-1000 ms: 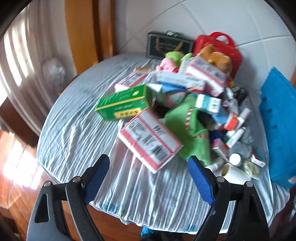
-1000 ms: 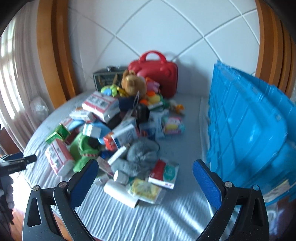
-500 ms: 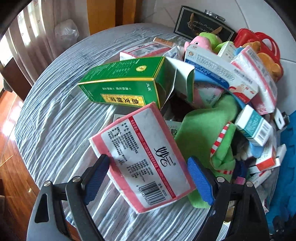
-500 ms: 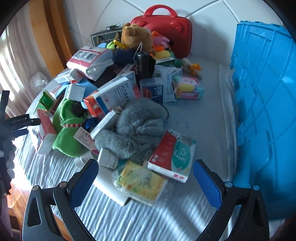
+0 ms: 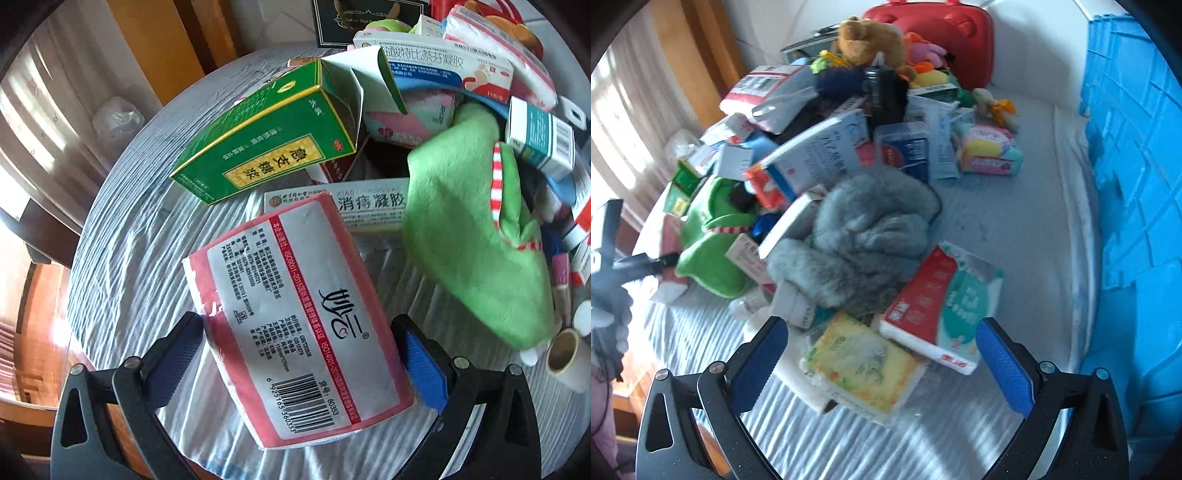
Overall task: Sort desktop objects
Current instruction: 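Grasp the pink-white tissue pack with the left tool while the right tool grasps the white paper roll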
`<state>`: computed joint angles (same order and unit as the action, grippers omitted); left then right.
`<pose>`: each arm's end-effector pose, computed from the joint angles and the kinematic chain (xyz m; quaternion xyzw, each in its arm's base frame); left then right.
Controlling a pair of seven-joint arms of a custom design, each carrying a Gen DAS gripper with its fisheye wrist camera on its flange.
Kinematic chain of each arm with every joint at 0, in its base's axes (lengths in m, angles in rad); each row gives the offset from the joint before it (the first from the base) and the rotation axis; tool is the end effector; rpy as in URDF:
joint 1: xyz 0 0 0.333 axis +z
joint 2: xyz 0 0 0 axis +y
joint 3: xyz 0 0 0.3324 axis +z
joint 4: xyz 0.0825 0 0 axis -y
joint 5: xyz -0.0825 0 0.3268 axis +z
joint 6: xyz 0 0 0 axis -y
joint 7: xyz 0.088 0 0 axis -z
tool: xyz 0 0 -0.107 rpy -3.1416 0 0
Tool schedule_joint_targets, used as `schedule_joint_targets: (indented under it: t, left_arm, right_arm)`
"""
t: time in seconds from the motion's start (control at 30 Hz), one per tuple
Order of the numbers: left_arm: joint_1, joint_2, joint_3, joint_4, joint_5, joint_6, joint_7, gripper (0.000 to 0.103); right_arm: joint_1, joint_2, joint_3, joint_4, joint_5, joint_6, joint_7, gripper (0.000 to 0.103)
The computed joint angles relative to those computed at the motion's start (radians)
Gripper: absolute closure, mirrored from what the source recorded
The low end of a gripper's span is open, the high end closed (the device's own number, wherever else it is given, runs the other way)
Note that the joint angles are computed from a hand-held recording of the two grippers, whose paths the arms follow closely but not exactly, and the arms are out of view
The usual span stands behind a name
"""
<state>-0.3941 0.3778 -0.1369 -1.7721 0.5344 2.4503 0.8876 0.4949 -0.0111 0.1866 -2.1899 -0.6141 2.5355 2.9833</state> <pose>0.5517 -0.3112 0.4275 -0.6187 0.7515 -0.1162 0.1975 0.3940 0.3284 0.4760 -0.5779 0.7691 -0.1635 0.2185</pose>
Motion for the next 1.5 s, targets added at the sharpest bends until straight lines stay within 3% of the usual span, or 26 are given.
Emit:
schedule_joint_targets:
  t: [0.07,0.13,0.3,0.43,0.53,0.63,0.8,0.87,0.9,1.1,1.27,1.4,1.5]
  left_arm:
    - [0.013,-0.024,-0.002,-0.039,-0.004,0.011,0.018,0.000]
    - [0.025,-0.031,-0.010,-0.035,-0.039,-0.051,0.048,0.000]
    - [0.084,-0.040,-0.027,-0.065,-0.131,-0.027,0.157,0.001]
    - [0.121,-0.046,-0.022,-0.091,-0.157,0.035,0.252,0.007]
    - [0.132,-0.044,0.009,-0.082,-0.112,0.060,0.283,0.008]
    - [0.187,-0.028,0.003,-0.067,-0.159,0.091,0.393,0.008]
    - [0.224,-0.012,0.018,-0.072,-0.178,0.126,0.493,0.008]
    - [0.252,-0.018,-0.003,-0.086,-0.246,0.142,0.545,0.008]
    - [0.256,-0.017,-0.004,-0.085,-0.260,0.143,0.564,0.008]
    - [0.262,-0.007,0.003,-0.086,-0.312,0.158,0.624,0.008]
    - [0.209,-0.008,0.043,-0.101,-0.233,0.182,0.553,0.008]
    - [0.228,-0.010,-0.005,-0.089,-0.297,0.166,0.602,0.010]
    - [0.184,-0.037,0.009,-0.111,-0.265,0.175,0.548,0.009]
  right_arm:
    - [0.003,0.014,0.002,0.010,-0.025,0.024,0.005,0.000]
    - [0.013,0.048,0.004,0.062,0.016,-0.012,-0.037,0.000]
    - [0.055,0.135,-0.011,0.212,0.061,-0.067,-0.100,0.000]
    - [0.123,0.222,-0.026,0.353,0.050,-0.156,-0.070,0.018]
    - [0.183,0.295,-0.046,0.462,0.041,-0.222,-0.013,0.020]
    - [0.235,0.360,-0.072,0.554,0.024,-0.268,0.044,0.024]
    - [0.298,0.453,-0.113,0.705,0.031,-0.380,0.095,0.030]
    - [0.307,0.463,-0.119,0.731,0.070,-0.461,0.106,0.048]
    - [0.312,0.455,-0.124,0.726,0.078,-0.495,0.125,0.049]
    - [0.302,0.281,-0.093,0.504,0.091,-0.573,0.343,0.047]
    - [0.259,0.177,-0.026,0.334,0.126,-0.515,0.498,0.018]
    - [0.235,0.173,-0.009,0.282,0.094,-0.415,0.571,0.012]
    - [0.220,0.206,-0.013,0.295,0.076,-0.379,0.568,0.001]
